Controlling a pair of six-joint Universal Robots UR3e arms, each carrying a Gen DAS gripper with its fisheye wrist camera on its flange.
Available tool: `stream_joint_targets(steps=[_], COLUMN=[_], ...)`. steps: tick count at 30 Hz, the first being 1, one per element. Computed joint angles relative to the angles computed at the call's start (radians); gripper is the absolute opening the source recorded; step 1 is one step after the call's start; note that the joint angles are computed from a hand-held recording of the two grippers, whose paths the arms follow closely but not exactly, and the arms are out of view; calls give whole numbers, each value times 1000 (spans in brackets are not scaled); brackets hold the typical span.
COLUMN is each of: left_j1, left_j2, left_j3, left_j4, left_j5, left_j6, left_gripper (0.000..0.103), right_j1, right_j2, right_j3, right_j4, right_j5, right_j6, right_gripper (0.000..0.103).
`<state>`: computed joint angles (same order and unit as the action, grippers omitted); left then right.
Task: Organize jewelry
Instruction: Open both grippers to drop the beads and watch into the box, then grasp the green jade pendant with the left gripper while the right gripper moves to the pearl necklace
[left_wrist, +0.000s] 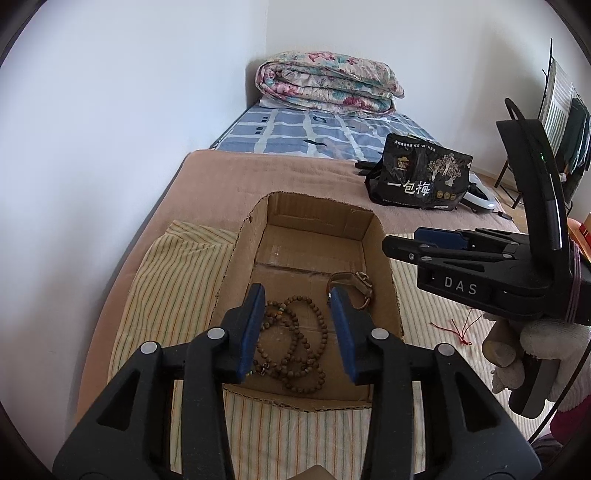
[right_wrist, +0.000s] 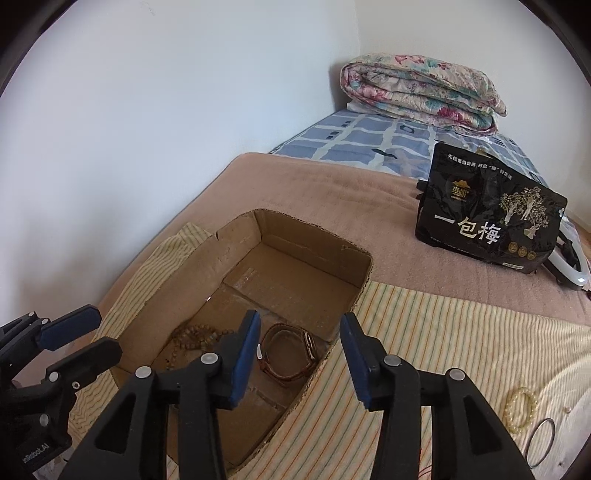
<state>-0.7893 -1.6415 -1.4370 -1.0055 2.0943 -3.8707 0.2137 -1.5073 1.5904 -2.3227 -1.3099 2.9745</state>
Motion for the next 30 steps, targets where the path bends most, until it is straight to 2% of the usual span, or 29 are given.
stream_joint_targets(steps=[9, 18, 20, 24, 26, 27, 30], left_j1=[-83, -180, -197, -226, -239, -245, -266], left_j2=[-43, -131, -156, -206, -239, -253, -306], left_j3=[145, 353, 407, 502, 556, 581, 660], left_j4=[-115, -256, -287, -334, -354, -365, -372], left_j5=[77, 158, 167, 181, 182, 182, 181], left_j6=[-41, -90, -96, -105, -104, -104, -92], left_gripper=[37, 37, 37, 37, 38, 45, 54], right_j1=[-44, -147, -185, -298, -364, -409, -576], right_j2=[-114, -295, -343, -463, -522, -557, -666], right_j3=[29, 97, 110, 148, 163, 168, 168], right_j4=[49, 126, 153, 220, 262, 294, 443], right_j5=[28, 85, 102, 160, 192, 217, 306], right_j6=[-28, -87, -107, -170, -209, -237, -358], right_gripper=[47, 55, 63, 73, 84, 86, 92])
